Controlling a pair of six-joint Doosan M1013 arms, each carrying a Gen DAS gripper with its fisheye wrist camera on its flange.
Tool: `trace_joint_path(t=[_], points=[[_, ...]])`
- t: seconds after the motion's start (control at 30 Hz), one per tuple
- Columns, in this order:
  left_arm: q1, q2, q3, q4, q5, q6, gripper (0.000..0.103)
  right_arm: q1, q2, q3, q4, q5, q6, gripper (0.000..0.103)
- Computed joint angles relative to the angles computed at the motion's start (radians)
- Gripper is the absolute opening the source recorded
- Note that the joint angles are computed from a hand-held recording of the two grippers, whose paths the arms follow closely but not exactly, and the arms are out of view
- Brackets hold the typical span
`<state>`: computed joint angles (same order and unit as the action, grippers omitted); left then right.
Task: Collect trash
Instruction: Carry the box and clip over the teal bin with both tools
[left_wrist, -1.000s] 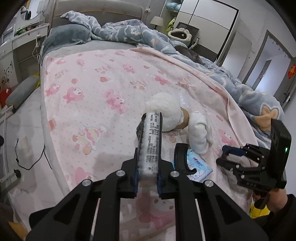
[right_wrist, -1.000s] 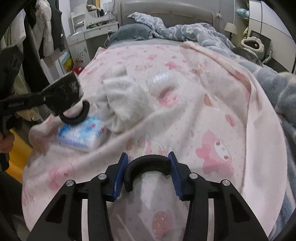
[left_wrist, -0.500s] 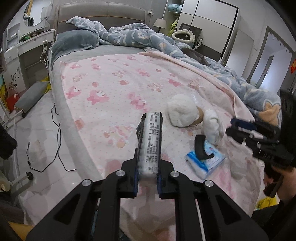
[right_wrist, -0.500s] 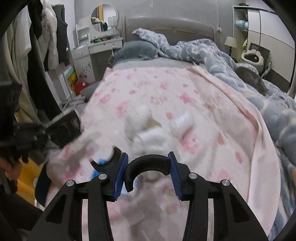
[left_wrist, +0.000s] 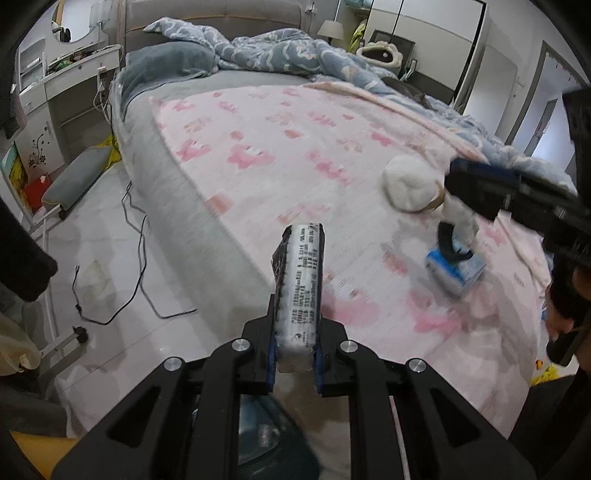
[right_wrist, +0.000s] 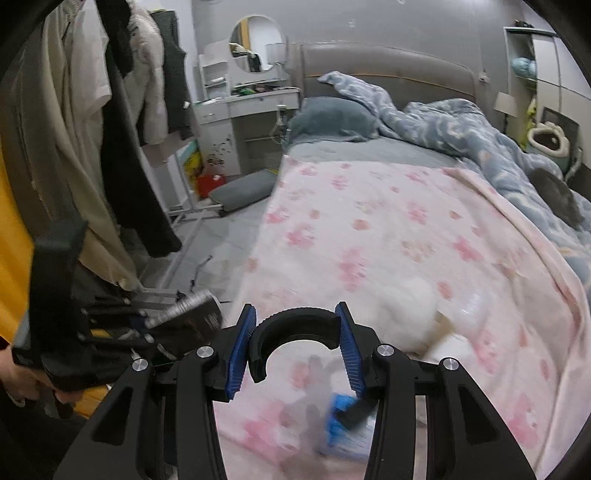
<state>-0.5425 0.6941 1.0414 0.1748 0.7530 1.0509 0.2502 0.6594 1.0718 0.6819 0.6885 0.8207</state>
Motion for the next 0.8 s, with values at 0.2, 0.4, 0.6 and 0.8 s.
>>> trace_joint_path(t=[0.2, 0.4, 0.6, 0.8], points=[[0.021, -0.025, 0.057, -0.04, 0.046, 0.029, 0.017, 0.035, 0.029, -0.046, -0.013, 0.049, 0.009, 0.045], [0.05, -0.048, 0.116, -0.096, 0.097, 0.038, 0.017, 0.066, 0.057, -0.081, -0.026, 0.112, 0.022, 0.045], [0.065, -0.057, 0.164, -0.154, 0.163, 0.068, 0.017, 0.095, 0.069, -0.09, -0.025, 0.149, 0.016, 0.045], [0.082, -0.061, 0.209, -0.226, 0.213, 0.093, 0.017, 0.122, 0.083, -0.103, -0.05, 0.175, 0.026, 0.045]])
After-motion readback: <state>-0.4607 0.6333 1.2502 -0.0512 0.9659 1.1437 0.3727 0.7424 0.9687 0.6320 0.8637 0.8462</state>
